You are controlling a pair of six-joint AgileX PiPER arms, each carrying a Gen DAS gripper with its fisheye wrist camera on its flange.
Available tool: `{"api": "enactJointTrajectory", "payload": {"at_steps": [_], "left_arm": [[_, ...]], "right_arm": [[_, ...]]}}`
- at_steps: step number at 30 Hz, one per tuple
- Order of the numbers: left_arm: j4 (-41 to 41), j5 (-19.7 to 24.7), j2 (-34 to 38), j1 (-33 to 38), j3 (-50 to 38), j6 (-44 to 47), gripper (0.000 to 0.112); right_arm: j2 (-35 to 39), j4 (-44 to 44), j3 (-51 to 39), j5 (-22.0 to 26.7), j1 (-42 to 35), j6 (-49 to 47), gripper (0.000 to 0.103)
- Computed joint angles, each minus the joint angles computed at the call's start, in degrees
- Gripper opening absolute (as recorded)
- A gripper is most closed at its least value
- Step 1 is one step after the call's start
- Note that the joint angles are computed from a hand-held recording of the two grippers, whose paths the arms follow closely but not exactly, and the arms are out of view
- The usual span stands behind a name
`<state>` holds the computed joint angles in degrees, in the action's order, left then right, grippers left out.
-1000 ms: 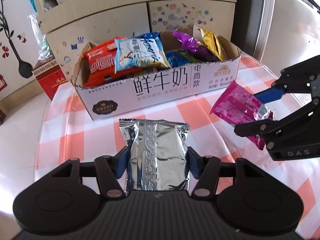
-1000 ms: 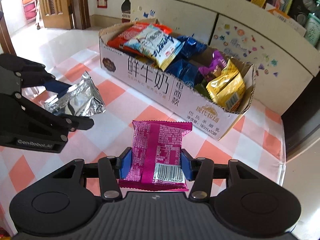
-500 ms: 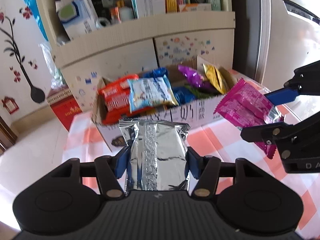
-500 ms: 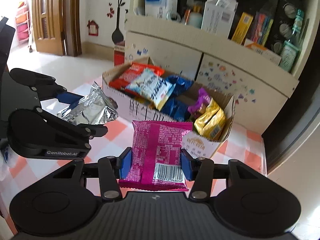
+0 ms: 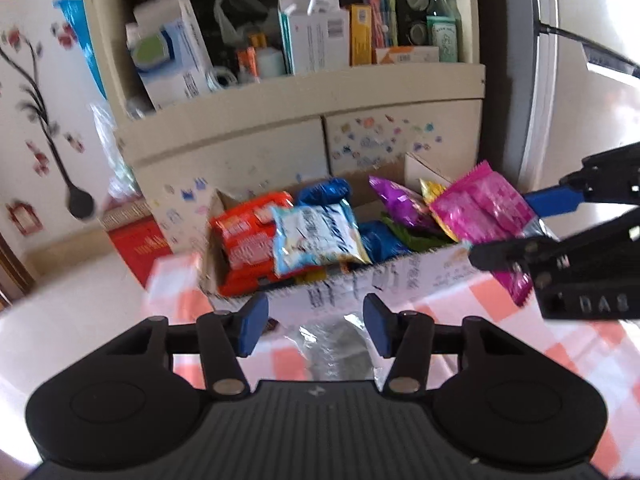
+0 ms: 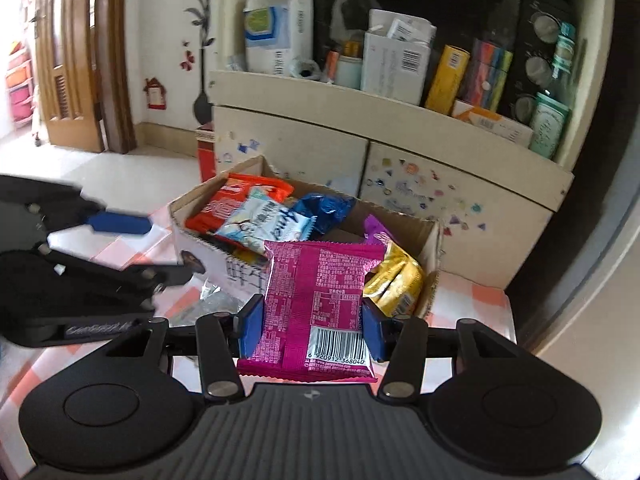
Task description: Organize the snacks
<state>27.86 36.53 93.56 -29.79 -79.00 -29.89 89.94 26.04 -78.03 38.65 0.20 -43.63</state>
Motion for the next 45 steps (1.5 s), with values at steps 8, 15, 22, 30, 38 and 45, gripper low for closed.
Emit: {"api": "enactJointTrajectory", "payload": {"at_steps": [8,15,22,30,38,45], "left_arm": [[-20.92,0.8,3.92,7.59,-2.75,15.46,0.077],[-21.0,1.48,10.96,7.85,-5.82,9.35,0.079],[-16.75,2.89,17.15,5.15,-10.58,6.22,0.06],[-11.89,0.44,13.66,3.98,-5.21,3.68,0.058],[-11.72,-1.17,3.77,3.85,0.46,6.34,0.058],[-8.93,-3.09,1.36,3.61,-2.26,3.46,0.058]], "right_arm": [[0.17,-1.09,-0.81,0.8,-0.23,2.9,0.057],[0.48,-1.08,-1.02,1.39,0.43,2.49,0.057],[2.87,-3.72,-3.08,1.31,1.0,5.03,0.057],[4.41,-3.63,-5.34,1.08,0.89,6.12,0.057],[4.11,-1.33,-6.78,-0.09,0.32,6.24,0.057],[5.07,0.45,-8.5,0.09,-0.37,5.94,0.057]]}}
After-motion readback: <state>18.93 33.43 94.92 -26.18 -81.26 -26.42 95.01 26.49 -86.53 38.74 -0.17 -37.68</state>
